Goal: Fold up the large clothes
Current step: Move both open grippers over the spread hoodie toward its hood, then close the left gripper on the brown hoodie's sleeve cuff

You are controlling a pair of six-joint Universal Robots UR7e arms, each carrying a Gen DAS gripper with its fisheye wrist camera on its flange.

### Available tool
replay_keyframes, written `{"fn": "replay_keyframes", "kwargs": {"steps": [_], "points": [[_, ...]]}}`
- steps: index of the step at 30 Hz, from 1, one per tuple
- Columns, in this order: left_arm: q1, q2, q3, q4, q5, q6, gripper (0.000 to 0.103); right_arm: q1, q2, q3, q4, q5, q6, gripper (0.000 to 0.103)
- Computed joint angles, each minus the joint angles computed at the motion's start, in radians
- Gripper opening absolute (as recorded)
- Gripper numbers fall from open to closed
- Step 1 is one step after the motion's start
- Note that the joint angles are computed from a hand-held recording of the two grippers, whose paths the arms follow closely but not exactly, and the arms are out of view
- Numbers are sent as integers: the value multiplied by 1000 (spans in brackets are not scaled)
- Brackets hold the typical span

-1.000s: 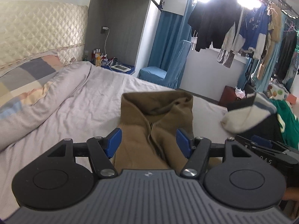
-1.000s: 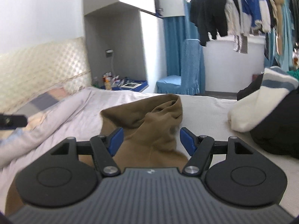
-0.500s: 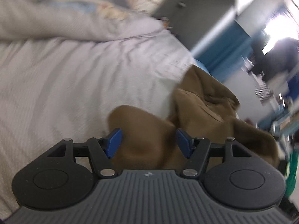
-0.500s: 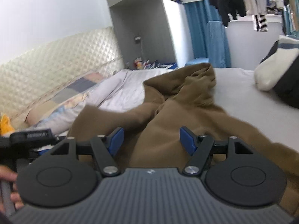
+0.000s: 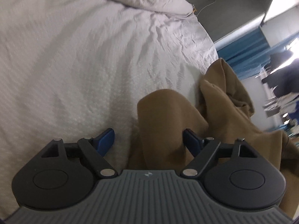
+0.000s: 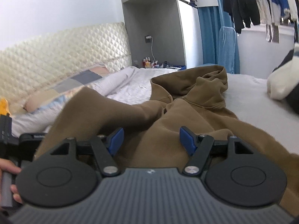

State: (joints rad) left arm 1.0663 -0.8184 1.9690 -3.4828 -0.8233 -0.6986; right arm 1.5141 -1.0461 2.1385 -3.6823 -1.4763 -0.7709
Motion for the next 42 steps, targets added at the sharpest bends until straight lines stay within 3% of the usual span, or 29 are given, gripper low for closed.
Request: {"fn": "replay_keyframes", "kwargs": {"steps": [1, 6, 11, 17, 21, 26, 30, 35, 39, 42], "points": [[8, 9, -12, -4, -24, 1, 82, 3, 9, -2, -12, -8, -7, 69], [14, 38, -57, -2, -61, 29, 41, 10, 35, -15, -33, -35, -19, 69], [-5, 29, -53, -21, -5, 31, 26, 10, 46, -17, -57, -42, -27, 68], [-70, -11, -72, -129, 186, 215, 24, 7, 34, -4, -66, -26, -13, 68], [-83, -56, -198, 1, 258, 378, 23, 1, 28, -3, -65, -10, -1, 68], [-77, -37, -459, 121, 326, 665, 23, -12, 27, -5, -80, 27, 8, 68], [-37, 22, -692, 257, 316, 752, 23, -22, 31, -19, -78, 60, 13, 68], [33, 240, -990, 222, 374, 1058, 23, -25, 51, -44, -59, 67, 3, 68], [100, 350, -1096, 332, 417, 1037, 24, -15, 80, -68, -55, 44, -49, 70], [137, 385, -1112, 345, 415, 1016, 25, -9, 98, -77, -61, 28, -86, 71]]}}
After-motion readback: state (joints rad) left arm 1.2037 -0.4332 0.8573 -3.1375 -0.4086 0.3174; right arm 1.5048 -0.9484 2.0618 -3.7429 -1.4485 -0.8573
